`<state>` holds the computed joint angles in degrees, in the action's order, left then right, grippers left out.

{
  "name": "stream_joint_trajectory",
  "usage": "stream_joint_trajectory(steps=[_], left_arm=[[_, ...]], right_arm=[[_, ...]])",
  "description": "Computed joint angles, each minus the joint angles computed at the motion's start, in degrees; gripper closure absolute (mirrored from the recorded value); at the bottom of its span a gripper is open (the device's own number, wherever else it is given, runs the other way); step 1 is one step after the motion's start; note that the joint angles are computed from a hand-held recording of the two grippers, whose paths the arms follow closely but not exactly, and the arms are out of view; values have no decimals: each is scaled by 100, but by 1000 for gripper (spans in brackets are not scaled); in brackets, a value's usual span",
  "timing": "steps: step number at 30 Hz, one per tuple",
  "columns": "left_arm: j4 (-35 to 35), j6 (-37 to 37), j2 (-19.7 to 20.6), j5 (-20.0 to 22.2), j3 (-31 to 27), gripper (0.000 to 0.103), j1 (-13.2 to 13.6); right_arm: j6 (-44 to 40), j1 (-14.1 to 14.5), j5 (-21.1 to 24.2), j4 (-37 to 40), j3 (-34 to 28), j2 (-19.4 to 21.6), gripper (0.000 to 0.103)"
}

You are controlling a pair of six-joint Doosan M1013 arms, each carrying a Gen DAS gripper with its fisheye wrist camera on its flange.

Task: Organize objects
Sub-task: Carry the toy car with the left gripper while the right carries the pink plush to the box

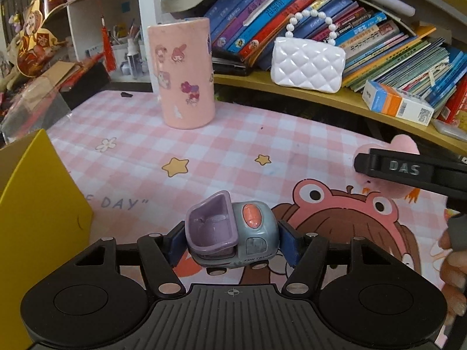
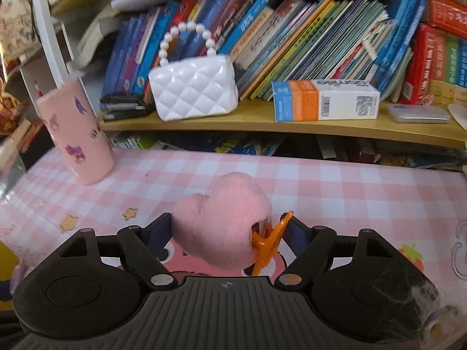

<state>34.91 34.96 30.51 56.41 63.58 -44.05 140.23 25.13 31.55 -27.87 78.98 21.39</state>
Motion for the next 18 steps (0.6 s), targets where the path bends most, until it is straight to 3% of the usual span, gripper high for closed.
stream_joint_trajectory(steps=[7,18], left_arm=[[-35,-12,-305,-320,334,39,-74],[56,-218,-1057,-772,1301,39,-267]], right_arm=[[316,183,94,-239,335,-371,25],[1056,700,710,-832,992,-964,25]])
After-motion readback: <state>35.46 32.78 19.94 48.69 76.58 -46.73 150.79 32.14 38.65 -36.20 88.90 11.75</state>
